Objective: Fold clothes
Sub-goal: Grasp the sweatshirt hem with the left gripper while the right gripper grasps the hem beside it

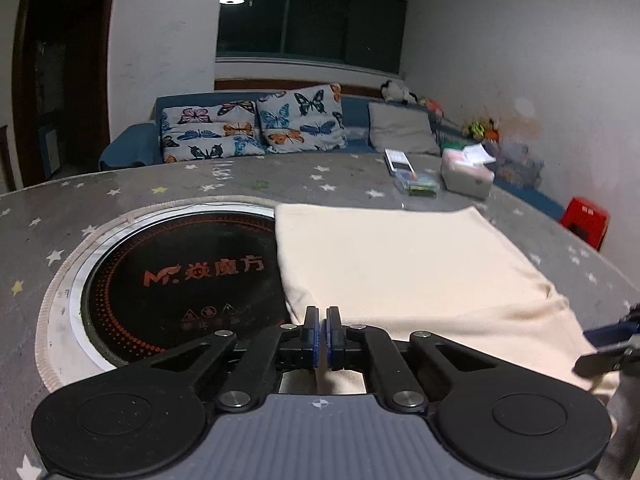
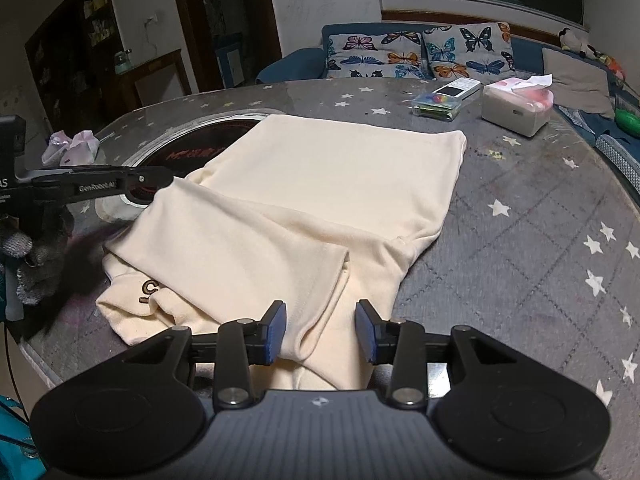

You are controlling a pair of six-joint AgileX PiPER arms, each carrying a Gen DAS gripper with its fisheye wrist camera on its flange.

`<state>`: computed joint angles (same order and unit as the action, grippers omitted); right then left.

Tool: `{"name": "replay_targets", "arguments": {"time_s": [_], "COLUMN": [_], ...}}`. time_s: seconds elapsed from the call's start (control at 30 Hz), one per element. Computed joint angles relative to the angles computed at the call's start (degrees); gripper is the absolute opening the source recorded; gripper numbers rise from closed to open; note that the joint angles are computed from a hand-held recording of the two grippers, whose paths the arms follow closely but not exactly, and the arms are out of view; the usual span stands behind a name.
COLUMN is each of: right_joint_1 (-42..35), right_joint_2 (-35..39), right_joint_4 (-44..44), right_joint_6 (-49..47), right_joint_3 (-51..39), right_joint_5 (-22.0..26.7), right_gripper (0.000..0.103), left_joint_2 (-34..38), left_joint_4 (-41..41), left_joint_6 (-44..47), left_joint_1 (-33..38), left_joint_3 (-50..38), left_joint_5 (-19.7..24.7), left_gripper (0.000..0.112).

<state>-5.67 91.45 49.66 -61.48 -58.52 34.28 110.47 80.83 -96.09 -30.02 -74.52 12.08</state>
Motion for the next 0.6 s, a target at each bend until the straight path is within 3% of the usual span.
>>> {"name": "replay_targets", "arguments": {"time_s": [0.17, 0.27, 0.4, 0.6], "right_joint_1": [-0.31, -0.41, -0.19, 2.03], "right_joint_2": [0.22, -0.22, -1.06, 0.08], "right_joint_4": [0.40, 0.37, 2.42, 3.89], "right_joint_6": [-0.51, -0.21, -1.31, -3.26], "right_joint_3": [-0.42, -0.79, -1.04, -2.31], "right_joint_5": [0.76, 1.08, 0.53, -1.46], "right_gripper": [0.043, 0.043, 0.039, 0.027], "left_joint_2": [1.12, 0.67, 0.25, 0.32], "left_joint_4": [-7.13, -4.85, -5.71, -16.55], "left_joint_6": [5.53, 3.03, 2.94, 12.49], "left_joint_1": [0.66, 0.57, 1.02, 0.94], "left_joint_3": [-0.66, -0.01, 0.25, -0.75], "left_joint_5": [0.42, 0.52, 0.51, 2.17], "left_gripper": [0.003, 0.003, 0.003, 0.005]}}
